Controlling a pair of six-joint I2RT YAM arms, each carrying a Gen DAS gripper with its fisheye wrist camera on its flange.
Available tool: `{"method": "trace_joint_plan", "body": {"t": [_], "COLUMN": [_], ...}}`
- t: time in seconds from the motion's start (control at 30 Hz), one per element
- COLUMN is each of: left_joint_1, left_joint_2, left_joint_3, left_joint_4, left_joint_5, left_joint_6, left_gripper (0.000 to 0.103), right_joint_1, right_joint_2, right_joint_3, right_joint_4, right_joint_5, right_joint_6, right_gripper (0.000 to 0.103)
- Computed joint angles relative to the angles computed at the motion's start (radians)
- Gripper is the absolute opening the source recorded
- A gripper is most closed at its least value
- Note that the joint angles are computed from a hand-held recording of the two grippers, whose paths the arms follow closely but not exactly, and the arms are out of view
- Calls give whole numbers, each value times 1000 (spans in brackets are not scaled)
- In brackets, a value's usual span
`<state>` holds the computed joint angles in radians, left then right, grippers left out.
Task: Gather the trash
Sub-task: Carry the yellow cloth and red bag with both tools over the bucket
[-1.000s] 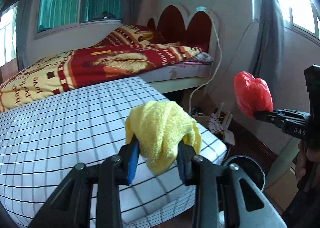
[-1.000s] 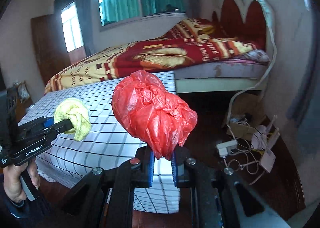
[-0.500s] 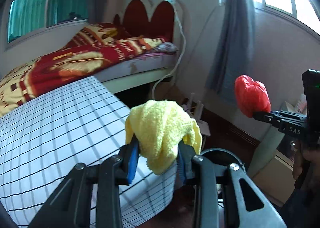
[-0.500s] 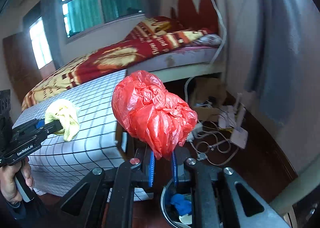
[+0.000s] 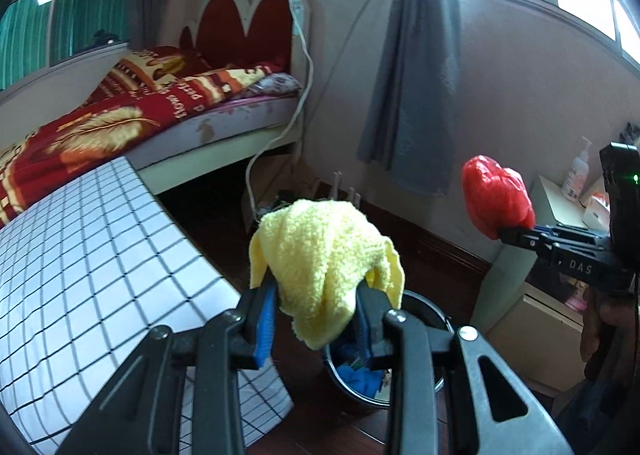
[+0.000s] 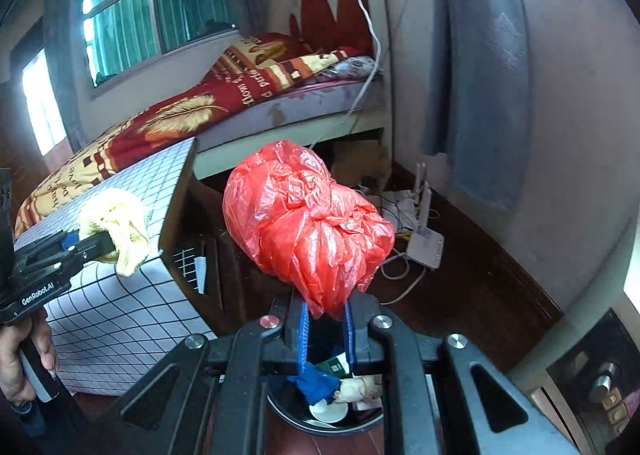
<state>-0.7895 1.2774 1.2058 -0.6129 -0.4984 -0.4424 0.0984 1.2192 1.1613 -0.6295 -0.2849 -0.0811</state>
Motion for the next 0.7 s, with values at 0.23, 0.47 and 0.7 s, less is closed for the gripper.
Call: {"method": "trace_joint_plan", "body": {"t": [0.23,0.47,0.7], "left_joint_1": [-21,-34,-41], "left_joint_2": [87,146,196], "left_joint_3": [22,5,-39], "left_joint_4": [48,107,186], "left_joint_5": [32,48,75], "left_joint_6": [11,-6,-26], "left_gripper": [34,34,34], "right_joint_1": [-51,-75,-91], "right_joint_2": [-6,5,36], "right_joint_3": [-41,-88,-143], "right_joint_4": [-6,26,62], "right_joint_5": [-3,19,22], "right_joint_6": [-21,-44,-83], "right_gripper": [15,15,15]}}
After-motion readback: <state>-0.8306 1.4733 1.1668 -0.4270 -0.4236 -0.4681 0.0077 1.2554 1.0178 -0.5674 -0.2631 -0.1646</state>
